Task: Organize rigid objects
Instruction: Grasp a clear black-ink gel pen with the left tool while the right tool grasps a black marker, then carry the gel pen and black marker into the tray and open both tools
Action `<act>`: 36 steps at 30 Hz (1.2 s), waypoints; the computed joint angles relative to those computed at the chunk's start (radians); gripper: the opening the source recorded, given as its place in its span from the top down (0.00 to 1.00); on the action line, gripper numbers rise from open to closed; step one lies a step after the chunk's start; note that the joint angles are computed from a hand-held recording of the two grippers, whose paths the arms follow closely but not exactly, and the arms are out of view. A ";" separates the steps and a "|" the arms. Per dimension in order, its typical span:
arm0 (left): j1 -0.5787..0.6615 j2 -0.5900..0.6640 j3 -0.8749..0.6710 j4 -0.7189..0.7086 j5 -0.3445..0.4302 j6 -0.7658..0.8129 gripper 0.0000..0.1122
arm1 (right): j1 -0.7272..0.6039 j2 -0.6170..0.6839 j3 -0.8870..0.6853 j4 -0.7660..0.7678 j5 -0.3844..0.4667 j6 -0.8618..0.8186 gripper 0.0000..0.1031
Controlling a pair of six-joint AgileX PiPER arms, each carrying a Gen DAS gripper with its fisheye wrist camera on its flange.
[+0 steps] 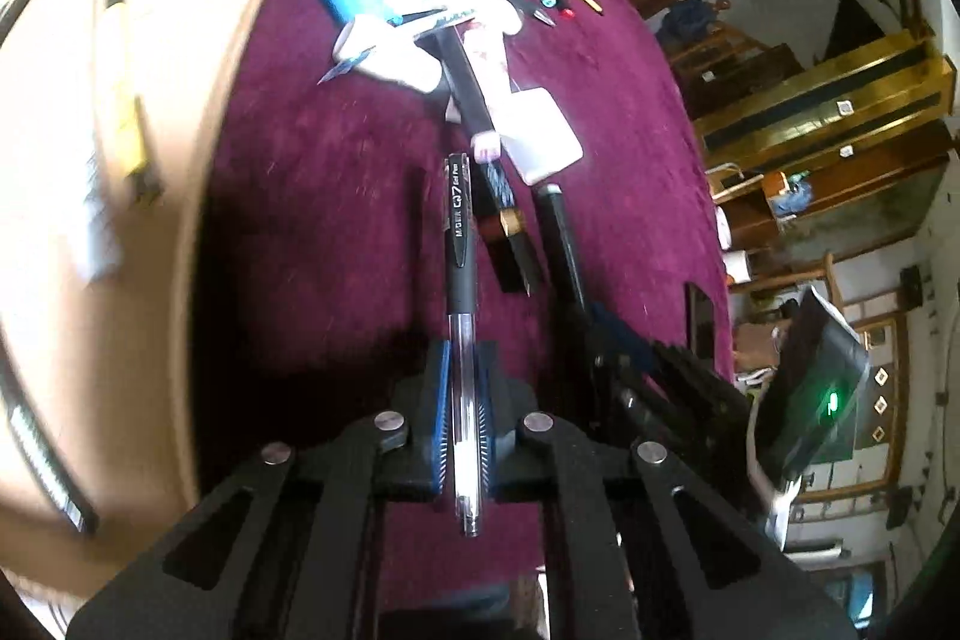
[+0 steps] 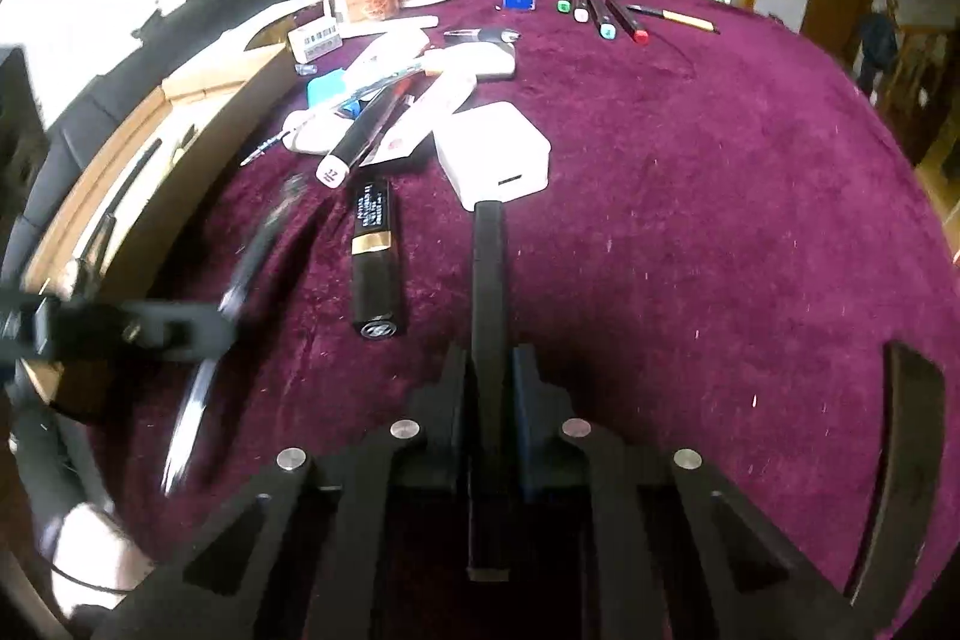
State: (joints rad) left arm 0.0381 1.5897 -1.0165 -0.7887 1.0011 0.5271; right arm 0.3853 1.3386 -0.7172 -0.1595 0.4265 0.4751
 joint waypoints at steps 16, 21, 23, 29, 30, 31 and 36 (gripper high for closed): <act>0.404 -0.066 -0.066 -0.068 0.164 0.143 0.95 | 0.185 0.102 -0.269 0.648 -0.026 -0.525 0.87; 0.411 0.039 -0.166 -0.040 0.081 0.062 0.95 | 0.169 0.322 -0.513 0.710 0.073 -0.589 0.87; 0.385 0.077 -0.198 -0.003 0.045 0.001 0.95 | 0.168 0.410 -0.623 0.701 0.125 -0.564 0.87; 0.343 0.158 -0.249 0.036 0.003 -0.059 0.95 | 0.182 0.625 -0.905 0.514 0.250 -0.388 0.87; 0.338 0.169 -0.256 0.049 -0.006 -0.074 0.95 | 0.178 0.659 -0.950 0.503 0.276 -0.376 0.87; 0.339 0.174 -0.261 0.060 -0.009 -0.081 0.95 | 0.178 0.678 -0.974 0.494 0.288 -0.367 0.87; 0.329 0.199 -0.271 0.087 -0.019 -0.096 0.95 | 0.187 0.752 -1.095 0.396 0.345 -0.294 0.87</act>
State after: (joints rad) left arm 0.3674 1.7882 -1.2875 -0.7015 0.9823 0.4313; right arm 0.5718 2.0911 -1.8117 0.2369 0.7715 0.1815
